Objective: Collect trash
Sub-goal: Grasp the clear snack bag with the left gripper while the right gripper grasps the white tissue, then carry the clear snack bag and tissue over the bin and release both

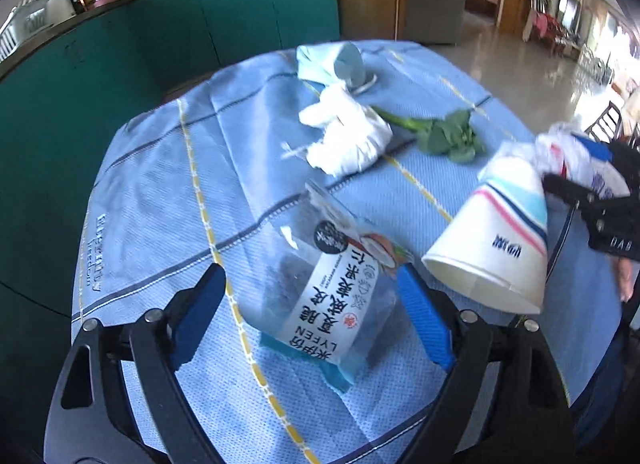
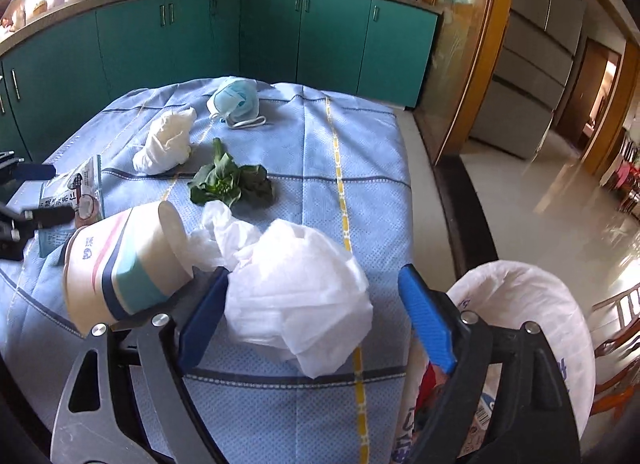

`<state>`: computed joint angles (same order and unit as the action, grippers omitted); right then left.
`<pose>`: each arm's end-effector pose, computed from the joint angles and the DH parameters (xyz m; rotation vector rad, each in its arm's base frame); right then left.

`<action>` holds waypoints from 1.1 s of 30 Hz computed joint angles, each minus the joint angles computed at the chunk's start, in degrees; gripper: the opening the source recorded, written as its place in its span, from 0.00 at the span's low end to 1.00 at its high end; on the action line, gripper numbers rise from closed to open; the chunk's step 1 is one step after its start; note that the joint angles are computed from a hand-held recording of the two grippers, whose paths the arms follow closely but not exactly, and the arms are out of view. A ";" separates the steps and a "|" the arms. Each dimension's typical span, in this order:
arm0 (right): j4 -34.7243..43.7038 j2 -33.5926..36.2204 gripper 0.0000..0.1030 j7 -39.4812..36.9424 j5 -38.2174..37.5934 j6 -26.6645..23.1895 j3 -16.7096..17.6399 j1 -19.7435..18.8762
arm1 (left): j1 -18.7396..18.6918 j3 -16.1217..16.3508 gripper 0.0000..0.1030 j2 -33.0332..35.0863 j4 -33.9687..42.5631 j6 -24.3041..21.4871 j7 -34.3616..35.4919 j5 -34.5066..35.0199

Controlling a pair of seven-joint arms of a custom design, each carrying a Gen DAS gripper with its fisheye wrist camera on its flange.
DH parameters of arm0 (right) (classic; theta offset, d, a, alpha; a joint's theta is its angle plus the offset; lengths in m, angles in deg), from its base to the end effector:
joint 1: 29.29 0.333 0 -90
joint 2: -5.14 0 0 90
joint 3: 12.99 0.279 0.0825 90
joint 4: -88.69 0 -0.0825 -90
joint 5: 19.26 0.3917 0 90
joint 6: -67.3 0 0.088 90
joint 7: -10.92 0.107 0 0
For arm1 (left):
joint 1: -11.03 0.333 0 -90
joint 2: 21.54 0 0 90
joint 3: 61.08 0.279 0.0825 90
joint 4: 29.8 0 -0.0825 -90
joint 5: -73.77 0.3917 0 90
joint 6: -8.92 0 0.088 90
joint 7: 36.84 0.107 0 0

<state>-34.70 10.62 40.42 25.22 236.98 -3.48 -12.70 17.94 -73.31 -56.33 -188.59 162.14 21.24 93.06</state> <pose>0.5510 0.2160 0.3828 -2.2411 0.9264 -0.4986 0.4066 -0.0410 0.4006 -2.0153 1.6372 -0.3571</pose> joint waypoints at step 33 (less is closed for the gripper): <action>0.40 -4.78 0.43 -16.74 23.60 -6.77 -2.69 0.51 | 14.57 -17.16 0.46 -14.92 -3.94 20.69 -18.53 8.81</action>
<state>-34.29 5.84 23.68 48.82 230.22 -6.17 -12.19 32.52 -90.47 -71.25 -192.53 182.83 2.71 101.87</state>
